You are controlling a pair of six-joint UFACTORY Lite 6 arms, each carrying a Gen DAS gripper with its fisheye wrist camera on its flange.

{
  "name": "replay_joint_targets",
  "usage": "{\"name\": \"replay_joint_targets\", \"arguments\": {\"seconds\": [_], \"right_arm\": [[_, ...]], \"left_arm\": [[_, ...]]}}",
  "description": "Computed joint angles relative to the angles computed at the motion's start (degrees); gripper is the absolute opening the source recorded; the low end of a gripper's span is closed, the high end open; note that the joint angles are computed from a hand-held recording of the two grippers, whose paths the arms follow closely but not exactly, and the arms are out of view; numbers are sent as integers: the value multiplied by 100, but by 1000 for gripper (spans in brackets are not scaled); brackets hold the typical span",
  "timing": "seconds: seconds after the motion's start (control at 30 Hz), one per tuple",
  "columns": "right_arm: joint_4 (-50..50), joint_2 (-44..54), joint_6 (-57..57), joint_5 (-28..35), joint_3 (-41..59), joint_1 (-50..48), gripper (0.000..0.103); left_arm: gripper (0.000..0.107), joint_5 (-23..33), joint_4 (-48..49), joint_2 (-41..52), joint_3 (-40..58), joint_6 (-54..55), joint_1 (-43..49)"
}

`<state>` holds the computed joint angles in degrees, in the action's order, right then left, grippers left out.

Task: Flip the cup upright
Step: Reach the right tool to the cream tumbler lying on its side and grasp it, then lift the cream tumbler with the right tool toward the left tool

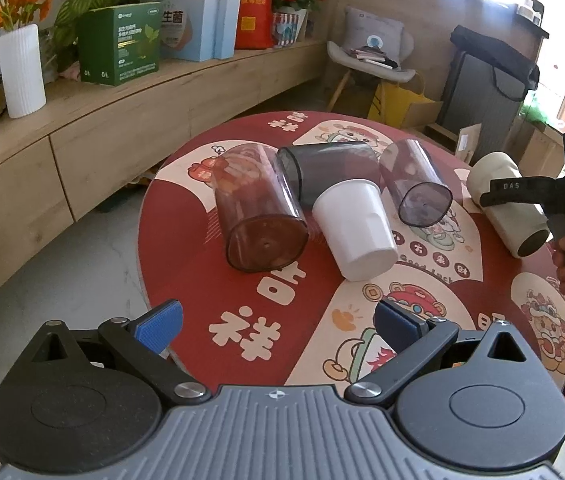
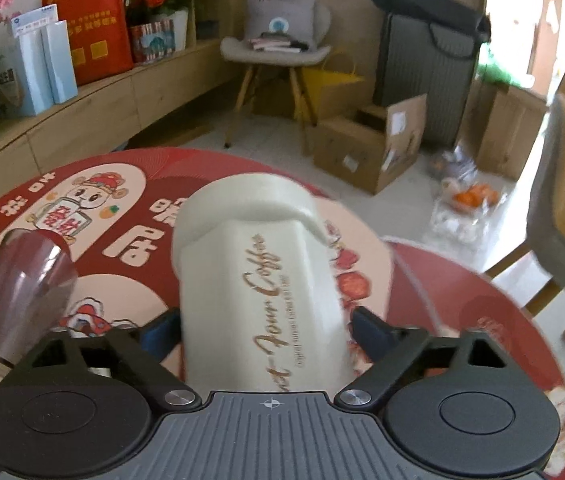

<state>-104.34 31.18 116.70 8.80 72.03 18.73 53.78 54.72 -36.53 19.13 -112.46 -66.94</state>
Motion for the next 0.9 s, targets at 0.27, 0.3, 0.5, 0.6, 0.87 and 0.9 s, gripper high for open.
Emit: {"name": "replay_joint_targets", "arguments": {"seconds": [0.27,0.3,0.5,0.6,0.87,0.9], "right_arm": [[1018,-387,-711,537,-506,574,75],[1160,-535,-745,603,-683,676,75],[1365,-1895,-262,933,-2304,1496,75],[2014,-2516,-336,1122,-2906,2042,75],[3753,-3524,-989,1288,-3569,3128,74],[3835,-3586,-980,1296,-3597,3186,74]], "left_arm": [[103,-66,11,-5,-51,-32,96],[103,-73,38,1,-58,-65,94],[103,-52,76,37,-131,-230,37],[103,-134,43,59,-135,-170,74],[103,-192,53,66,-140,-162,23],[103,-232,51,98,-131,-153,53]]}}
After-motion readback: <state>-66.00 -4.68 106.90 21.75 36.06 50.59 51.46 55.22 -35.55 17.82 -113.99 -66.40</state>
